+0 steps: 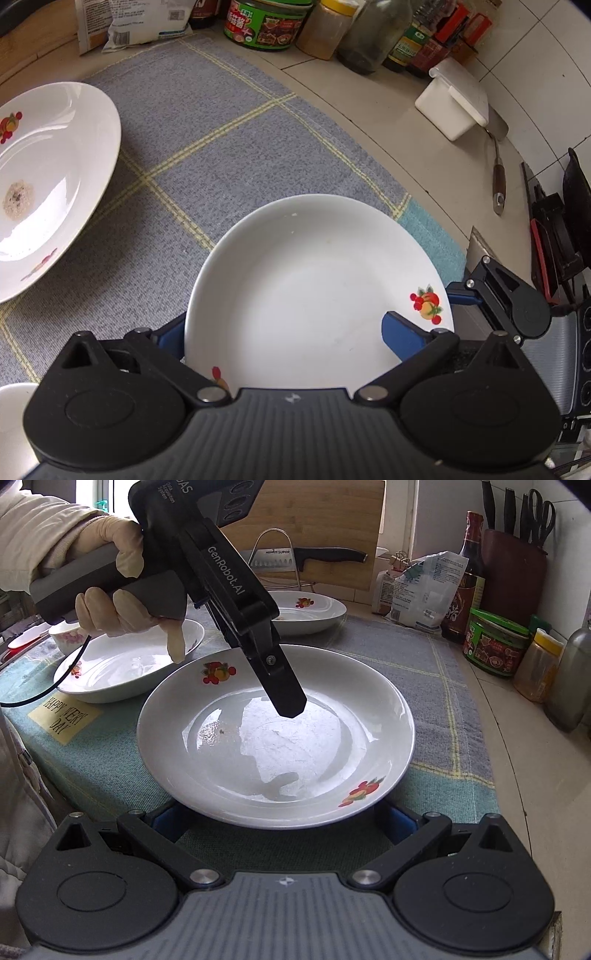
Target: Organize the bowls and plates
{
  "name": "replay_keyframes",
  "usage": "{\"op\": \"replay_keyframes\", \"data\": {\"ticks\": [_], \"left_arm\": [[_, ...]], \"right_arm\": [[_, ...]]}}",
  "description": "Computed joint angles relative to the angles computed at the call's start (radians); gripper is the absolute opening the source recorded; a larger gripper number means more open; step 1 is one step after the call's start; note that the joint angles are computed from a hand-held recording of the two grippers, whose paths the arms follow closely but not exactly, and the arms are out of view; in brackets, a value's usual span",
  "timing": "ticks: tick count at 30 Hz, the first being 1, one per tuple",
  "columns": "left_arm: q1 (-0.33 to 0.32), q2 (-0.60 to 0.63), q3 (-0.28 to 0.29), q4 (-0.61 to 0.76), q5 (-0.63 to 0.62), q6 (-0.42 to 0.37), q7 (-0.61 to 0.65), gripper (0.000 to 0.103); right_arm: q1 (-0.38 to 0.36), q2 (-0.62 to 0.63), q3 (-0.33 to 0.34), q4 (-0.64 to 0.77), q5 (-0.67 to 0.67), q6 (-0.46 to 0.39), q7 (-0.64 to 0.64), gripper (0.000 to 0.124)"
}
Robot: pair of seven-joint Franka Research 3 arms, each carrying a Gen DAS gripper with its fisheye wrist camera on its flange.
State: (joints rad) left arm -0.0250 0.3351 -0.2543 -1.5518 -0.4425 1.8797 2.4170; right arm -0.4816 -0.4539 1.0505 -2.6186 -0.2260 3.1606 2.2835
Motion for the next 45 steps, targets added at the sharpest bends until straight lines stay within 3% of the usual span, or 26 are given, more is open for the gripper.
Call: {"op": "replay_keyframes", "data": {"ticks": [4, 9, 14, 30, 37, 45], "left_arm": [[0.008, 0.045, -0.002, 0.071, -0.001, -0.067, -0.021, 0.102], [0.011, 0.060, -0.011, 0.100, 0.020, -0.100, 0.020, 0.102], [-0.008, 0.052, -0.010, 0.103, 0.081, -0.115, 0.070, 0.100], [-0.016, 0.158, -0.018, 0.282, 0.120, -0.258, 0.019, 0.094], [-0.015, 0.174, -0.022, 0.307, 0.123, -0.278, 0.018, 0.094], [-0.018, 0.169, -0.022, 0.298, 0.128, -0.270, 0.021, 0.093]], "right_arm": [[-0.014, -0.026, 0.025, -0.002, 0.010, -0.012, 0.029, 0.103], [0.016, 0.004, -0.013, 0.012, -0.019, -0.036, 0.023, 0.103], [0.020, 0.032, -0.038, 0.001, -0.046, 0.016, -0.008, 0.103], [0.072, 0.084, -0.090, 0.010, 0.013, 0.021, -0.135, 0.103], [0.102, 0.101, -0.123, 0.030, -0.024, -0.019, -0.110, 0.103], [0.171, 0.127, -0.205, 0.048, -0.103, -0.065, -0.061, 0.103]]}}
